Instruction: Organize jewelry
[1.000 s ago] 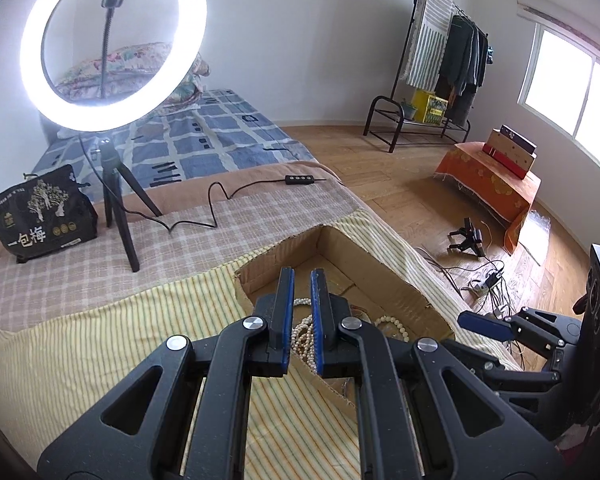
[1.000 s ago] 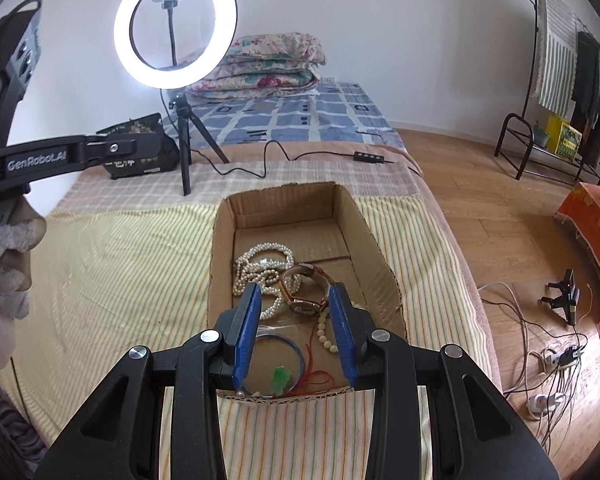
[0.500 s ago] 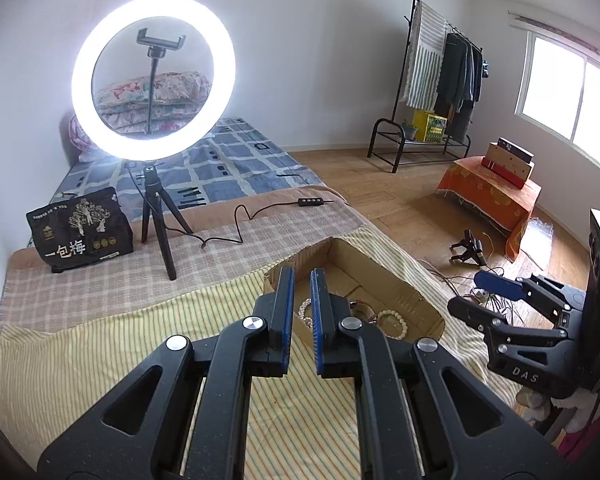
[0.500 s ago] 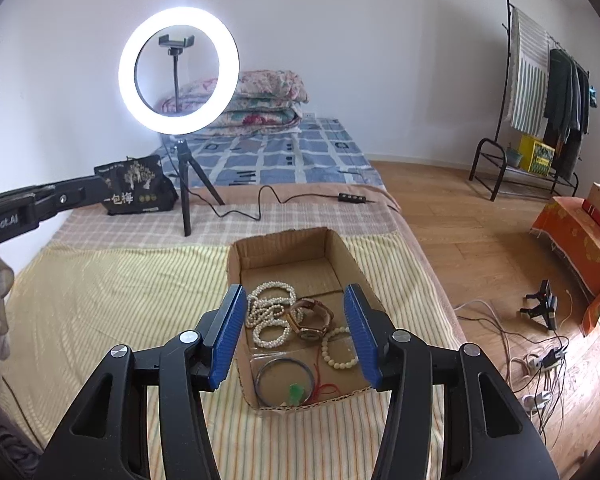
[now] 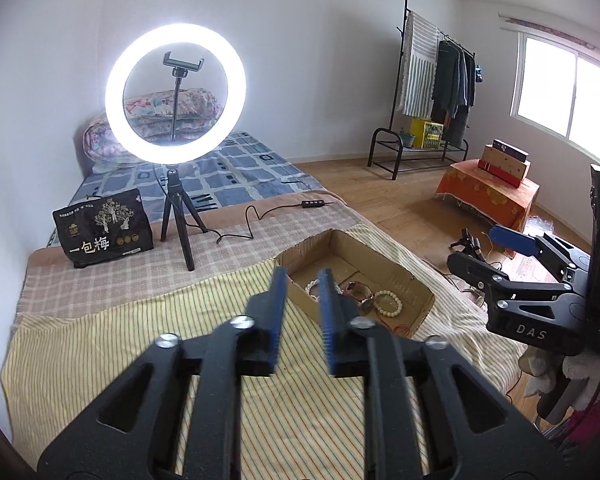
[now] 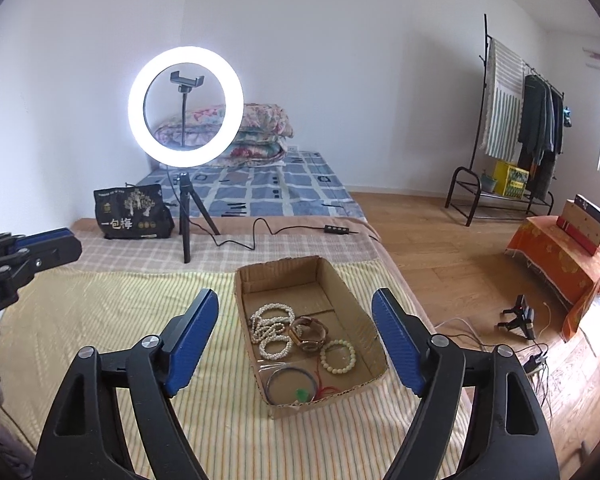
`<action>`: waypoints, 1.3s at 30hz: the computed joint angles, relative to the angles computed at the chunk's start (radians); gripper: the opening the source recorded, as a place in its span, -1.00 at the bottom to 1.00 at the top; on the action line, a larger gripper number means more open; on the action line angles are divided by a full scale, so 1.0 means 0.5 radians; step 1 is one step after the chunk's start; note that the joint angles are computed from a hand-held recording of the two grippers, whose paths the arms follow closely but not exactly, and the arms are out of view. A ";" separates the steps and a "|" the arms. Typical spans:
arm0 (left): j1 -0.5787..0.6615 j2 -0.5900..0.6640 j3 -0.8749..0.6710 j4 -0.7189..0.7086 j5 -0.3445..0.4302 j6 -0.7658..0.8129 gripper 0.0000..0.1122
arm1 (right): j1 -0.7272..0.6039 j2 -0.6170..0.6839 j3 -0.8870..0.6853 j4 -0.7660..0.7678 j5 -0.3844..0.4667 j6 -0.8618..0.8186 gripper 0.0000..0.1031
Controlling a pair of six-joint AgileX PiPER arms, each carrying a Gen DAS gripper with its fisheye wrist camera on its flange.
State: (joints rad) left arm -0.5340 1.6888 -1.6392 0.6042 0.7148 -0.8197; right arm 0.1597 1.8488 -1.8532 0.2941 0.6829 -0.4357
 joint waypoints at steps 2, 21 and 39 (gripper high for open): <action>-0.044 -0.053 0.076 0.123 -0.008 -0.106 -0.22 | 0.025 -0.036 0.053 -0.041 -0.049 0.020 0.55; -0.245 -0.305 0.506 0.732 0.081 -0.663 0.77 | 0.099 -0.162 0.286 -0.190 -0.282 0.239 0.58; -0.258 -0.288 0.506 0.729 0.100 -0.640 0.78 | 0.091 -0.146 0.275 -0.202 -0.259 0.291 0.58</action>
